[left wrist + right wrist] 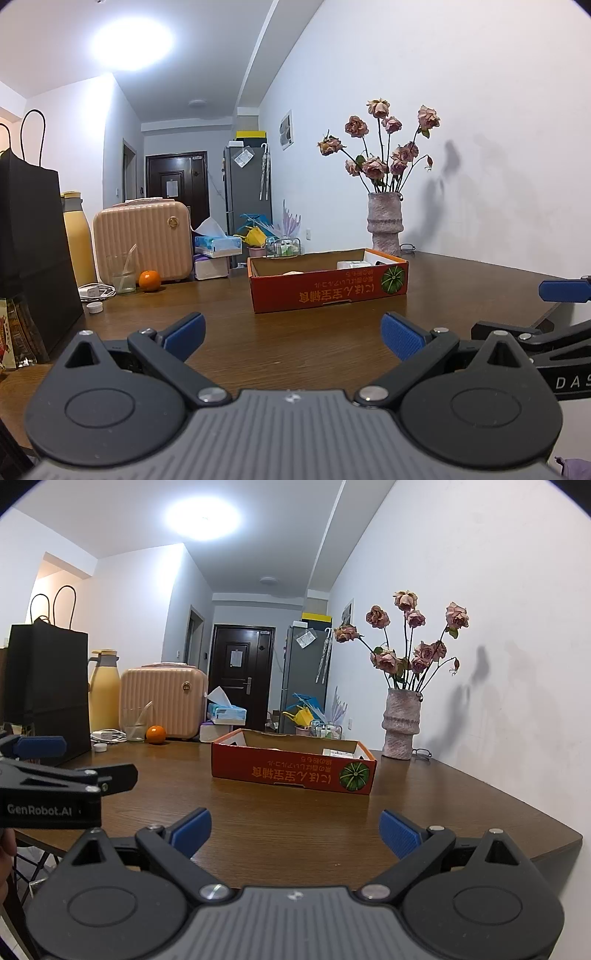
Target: Organize rigid objects
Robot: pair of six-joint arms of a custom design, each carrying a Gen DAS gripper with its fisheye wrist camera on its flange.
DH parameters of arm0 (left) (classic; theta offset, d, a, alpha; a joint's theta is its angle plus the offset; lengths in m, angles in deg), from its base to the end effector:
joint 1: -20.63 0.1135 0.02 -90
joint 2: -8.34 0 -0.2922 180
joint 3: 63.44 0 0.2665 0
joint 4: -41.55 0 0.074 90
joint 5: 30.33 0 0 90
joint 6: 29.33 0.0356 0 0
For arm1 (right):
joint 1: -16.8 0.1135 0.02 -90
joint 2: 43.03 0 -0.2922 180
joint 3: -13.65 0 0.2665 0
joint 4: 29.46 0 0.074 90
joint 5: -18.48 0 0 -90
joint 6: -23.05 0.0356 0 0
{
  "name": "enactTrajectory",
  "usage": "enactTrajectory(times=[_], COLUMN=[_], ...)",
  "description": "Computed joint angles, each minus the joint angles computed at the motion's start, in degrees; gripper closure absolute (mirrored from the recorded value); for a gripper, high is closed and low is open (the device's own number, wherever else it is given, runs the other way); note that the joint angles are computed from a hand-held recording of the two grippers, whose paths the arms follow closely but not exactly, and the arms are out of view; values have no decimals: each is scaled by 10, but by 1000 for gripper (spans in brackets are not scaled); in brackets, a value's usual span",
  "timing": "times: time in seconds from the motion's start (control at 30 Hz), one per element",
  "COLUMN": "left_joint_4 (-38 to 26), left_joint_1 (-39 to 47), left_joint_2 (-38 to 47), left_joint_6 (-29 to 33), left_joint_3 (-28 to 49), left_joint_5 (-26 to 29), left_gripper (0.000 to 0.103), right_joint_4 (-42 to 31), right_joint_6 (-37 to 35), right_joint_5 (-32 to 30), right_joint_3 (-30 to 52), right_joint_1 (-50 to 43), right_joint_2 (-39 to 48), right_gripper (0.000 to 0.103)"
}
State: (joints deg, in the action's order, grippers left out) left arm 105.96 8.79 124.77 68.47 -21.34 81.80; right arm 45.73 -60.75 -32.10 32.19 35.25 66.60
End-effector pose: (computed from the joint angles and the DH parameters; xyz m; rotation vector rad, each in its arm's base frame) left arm 0.3177 -0.0803 0.1001 0.5731 1.6501 -0.3879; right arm 0.2070 0.0452 0.0945 0.2812 1.7737 -0.3274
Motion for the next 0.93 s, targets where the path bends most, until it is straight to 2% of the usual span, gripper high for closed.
enactTrajectory(times=[0.93], left_joint_4=[-2], left_joint_1=[1], left_joint_2=[6], left_joint_6=[14], left_joint_3=[1], left_joint_5=[9], left_gripper=[0], right_joint_4=[1], right_joint_6=[12], right_joint_5=[0], right_joint_3=[6], right_joint_1=[2], right_joint_2=[20], right_gripper=[5])
